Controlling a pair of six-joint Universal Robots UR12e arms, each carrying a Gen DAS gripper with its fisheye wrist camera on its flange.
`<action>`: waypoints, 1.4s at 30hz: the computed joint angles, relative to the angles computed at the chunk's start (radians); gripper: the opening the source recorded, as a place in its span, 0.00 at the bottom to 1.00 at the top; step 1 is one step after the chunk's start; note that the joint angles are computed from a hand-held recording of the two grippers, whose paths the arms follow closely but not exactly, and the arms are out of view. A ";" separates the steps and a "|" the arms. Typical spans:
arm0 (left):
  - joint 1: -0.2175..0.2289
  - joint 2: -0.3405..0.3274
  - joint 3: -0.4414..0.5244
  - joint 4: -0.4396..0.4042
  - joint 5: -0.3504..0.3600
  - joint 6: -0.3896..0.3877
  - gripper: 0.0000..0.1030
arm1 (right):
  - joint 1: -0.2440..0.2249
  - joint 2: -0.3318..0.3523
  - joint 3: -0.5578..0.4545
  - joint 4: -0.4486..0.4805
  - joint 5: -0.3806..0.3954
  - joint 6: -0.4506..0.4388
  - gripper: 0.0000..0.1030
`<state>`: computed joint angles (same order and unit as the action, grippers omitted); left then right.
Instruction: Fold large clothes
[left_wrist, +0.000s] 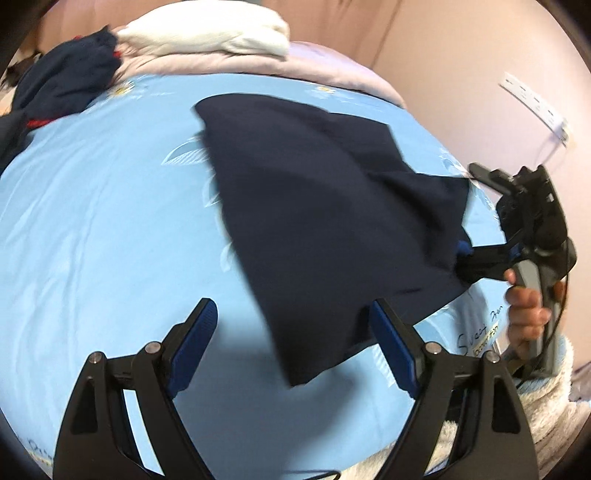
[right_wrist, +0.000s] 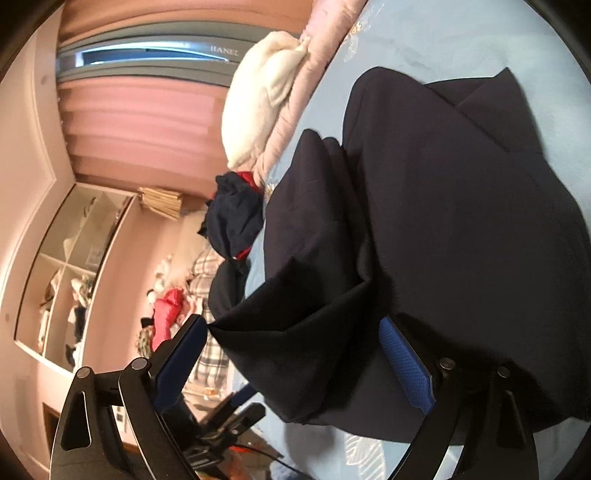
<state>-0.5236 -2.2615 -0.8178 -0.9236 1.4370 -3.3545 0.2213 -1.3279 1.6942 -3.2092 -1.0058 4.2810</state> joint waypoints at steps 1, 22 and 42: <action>0.001 0.005 -0.010 0.003 0.002 -0.008 0.82 | 0.000 -0.002 0.000 -0.005 -0.003 0.008 0.91; 0.037 0.066 -0.119 0.076 -0.032 -0.107 0.82 | 0.080 -0.028 -0.080 0.359 -0.311 -0.332 0.16; 0.035 0.047 -0.088 0.033 -0.054 -0.101 0.82 | 0.008 -0.128 0.057 0.211 -0.373 -0.310 0.13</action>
<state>-0.4883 -2.2143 -0.9063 -0.8906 1.3828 -3.4551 0.2296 -1.4561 1.7510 -2.9983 -1.3790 3.9710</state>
